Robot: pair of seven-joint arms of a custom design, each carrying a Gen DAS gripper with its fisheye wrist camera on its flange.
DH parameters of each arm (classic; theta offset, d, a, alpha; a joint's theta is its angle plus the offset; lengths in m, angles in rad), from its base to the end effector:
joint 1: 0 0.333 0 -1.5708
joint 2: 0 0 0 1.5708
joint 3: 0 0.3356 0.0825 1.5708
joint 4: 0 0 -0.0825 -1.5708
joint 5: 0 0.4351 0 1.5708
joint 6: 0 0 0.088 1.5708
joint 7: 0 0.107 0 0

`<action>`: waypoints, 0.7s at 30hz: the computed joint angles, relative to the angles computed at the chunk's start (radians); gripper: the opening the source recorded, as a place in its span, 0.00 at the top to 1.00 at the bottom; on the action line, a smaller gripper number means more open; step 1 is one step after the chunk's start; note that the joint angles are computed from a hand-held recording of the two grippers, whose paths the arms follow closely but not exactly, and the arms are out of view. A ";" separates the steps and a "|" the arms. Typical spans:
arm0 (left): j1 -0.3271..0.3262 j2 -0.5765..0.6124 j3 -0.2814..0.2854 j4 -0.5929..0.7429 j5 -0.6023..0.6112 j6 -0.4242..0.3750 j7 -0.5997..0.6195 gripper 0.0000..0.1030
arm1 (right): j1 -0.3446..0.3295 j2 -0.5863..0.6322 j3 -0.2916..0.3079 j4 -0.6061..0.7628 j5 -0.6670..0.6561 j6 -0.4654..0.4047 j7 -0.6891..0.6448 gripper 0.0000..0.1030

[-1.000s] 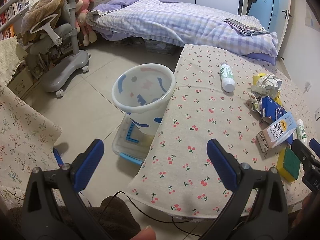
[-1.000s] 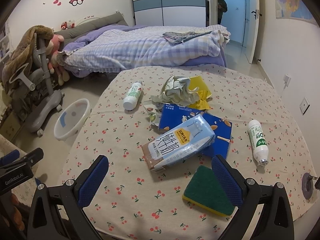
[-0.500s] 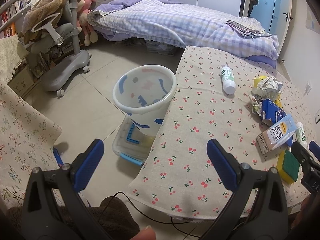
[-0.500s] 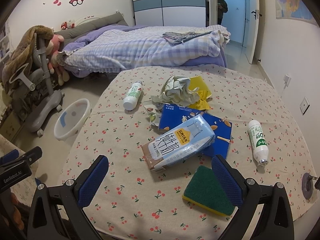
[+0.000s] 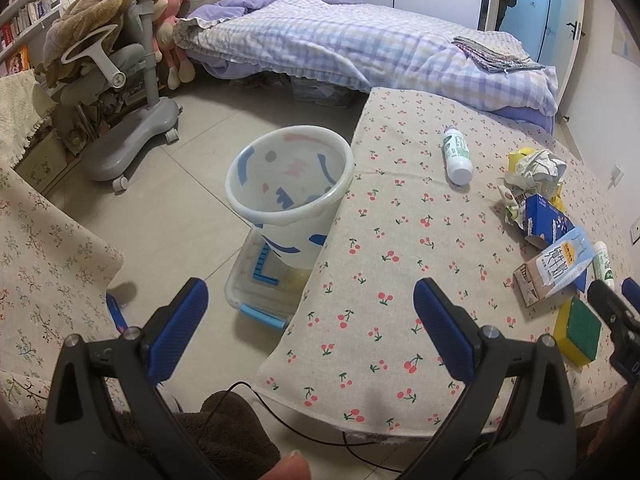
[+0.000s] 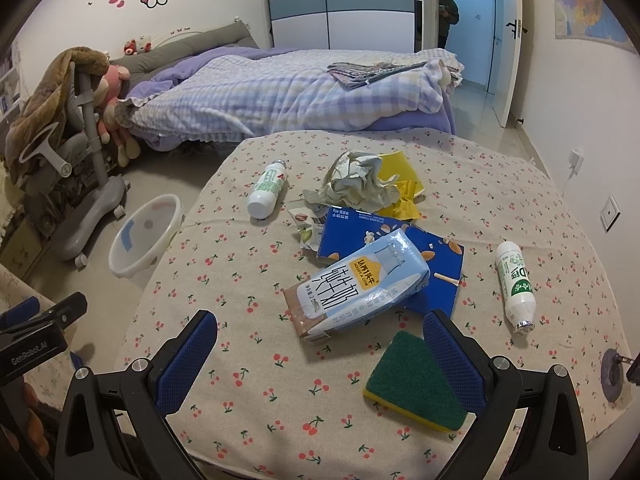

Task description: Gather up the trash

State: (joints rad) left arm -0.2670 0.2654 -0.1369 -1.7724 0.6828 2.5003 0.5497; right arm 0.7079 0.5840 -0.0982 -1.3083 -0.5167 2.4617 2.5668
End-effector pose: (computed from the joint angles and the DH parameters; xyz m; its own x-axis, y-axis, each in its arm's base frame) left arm 0.6625 -0.2791 0.4570 0.1774 -0.9840 -0.0194 -0.7768 -0.1279 -0.6167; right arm 0.6634 0.4892 0.4671 -0.0132 -0.9971 -0.0750 -0.7466 0.0597 -0.6626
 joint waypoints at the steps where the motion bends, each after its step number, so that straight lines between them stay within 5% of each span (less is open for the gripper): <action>1: 0.007 0.003 -0.005 0.004 -0.020 0.005 0.020 0.01 | -0.001 -0.001 -0.001 0.004 0.000 -0.009 -0.005 0.00; 6: 0.019 0.043 -0.018 0.070 -0.088 -0.021 0.129 0.01 | -0.029 0.012 0.011 0.064 0.029 -0.094 -0.077 0.00; 11: 0.058 0.131 -0.054 0.206 -0.296 -0.074 0.312 0.01 | -0.119 0.059 0.065 0.175 0.182 -0.175 -0.229 0.00; 16: 0.047 0.271 -0.063 0.433 -0.400 -0.207 0.466 0.01 | -0.171 0.182 0.051 0.397 0.288 -0.359 -0.345 0.00; 21: 0.018 0.447 -0.056 0.715 -0.460 -0.341 0.581 0.01 | -0.212 0.142 0.019 0.300 0.322 -0.339 -0.304 0.00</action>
